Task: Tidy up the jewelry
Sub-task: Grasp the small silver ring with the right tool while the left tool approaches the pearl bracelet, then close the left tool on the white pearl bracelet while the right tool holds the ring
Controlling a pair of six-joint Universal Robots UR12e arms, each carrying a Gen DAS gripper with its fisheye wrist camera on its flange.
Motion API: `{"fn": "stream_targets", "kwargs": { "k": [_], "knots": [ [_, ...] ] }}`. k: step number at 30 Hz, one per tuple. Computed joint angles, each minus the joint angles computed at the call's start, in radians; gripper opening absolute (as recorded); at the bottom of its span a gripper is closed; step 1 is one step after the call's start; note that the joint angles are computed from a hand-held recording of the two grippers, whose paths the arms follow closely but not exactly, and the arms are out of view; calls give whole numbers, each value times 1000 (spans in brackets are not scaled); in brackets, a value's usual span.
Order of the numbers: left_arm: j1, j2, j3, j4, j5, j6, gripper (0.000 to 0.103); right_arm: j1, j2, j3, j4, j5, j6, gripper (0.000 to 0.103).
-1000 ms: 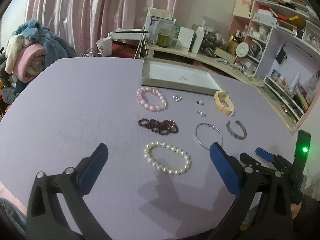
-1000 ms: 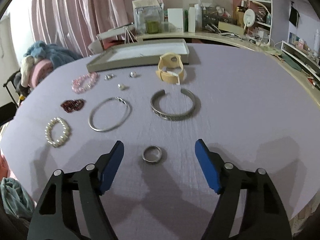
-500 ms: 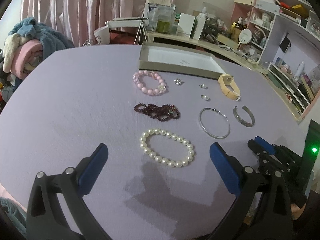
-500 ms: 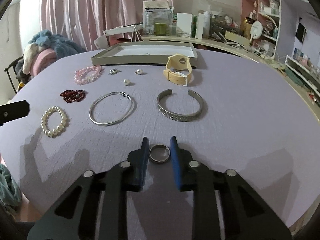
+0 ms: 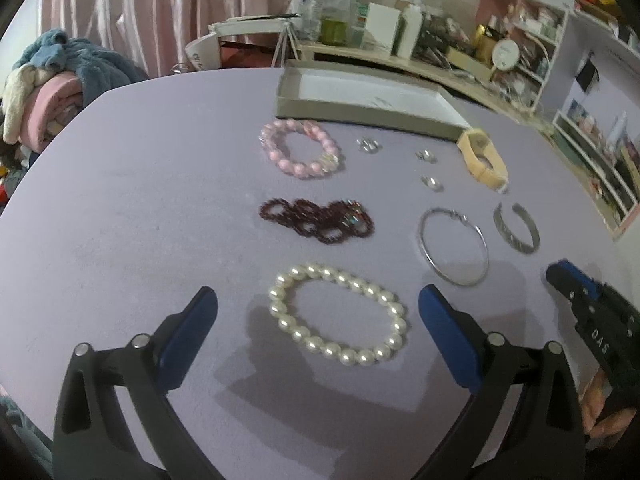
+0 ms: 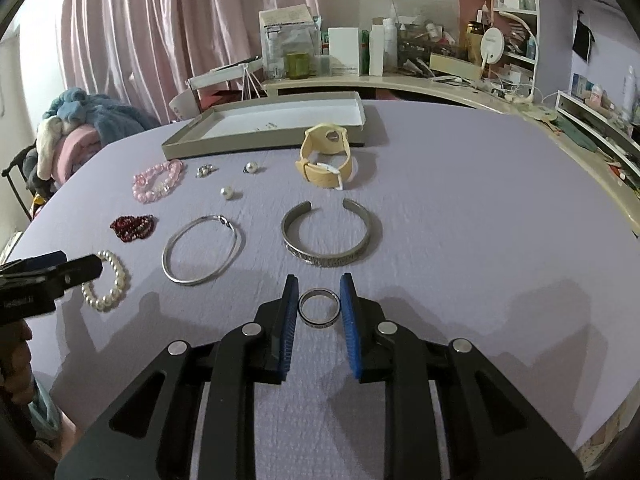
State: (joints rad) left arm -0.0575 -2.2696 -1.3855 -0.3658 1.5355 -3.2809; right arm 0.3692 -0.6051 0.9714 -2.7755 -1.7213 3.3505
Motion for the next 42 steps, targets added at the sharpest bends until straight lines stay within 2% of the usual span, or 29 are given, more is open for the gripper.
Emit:
{"fn": "stream_targets", "kwargs": {
  "k": [1,4,6,7,10,13,15,18,21,27,42],
  "knots": [
    [4,2,-3,6,0,-10,96,0,1,-2,-1,3,0,22],
    [14,4,-6,-5,4,-26,84,1,5,-10,-3,9,-3,22],
    [17,0,1,-36,6,-31,69,1,9,-19,-1,13,-7,22],
    [19,-3,7,-56,2,-33,64,2,10,-21,-1,15,-8,22],
    [13,-9,12,-46,21,-8,57,4,12,-25,-2,19,-15,22],
    [8,-15,22,-48,31,8,41,5,14,-29,2,15,-17,22],
    [7,-16,25,-49,22,15,21,5,14,-30,1,13,-14,22],
    [6,-14,19,-45,13,25,10,5,14,-30,3,11,-5,22],
    [8,-12,17,-48,0,21,10,5,13,-30,1,12,-5,22],
    [22,2,2,-33,-74,10,9,5,11,-34,-11,15,-7,22],
    [28,43,30,44,-223,85,9,3,43,-144,-34,73,-62,22]
  ]
}}
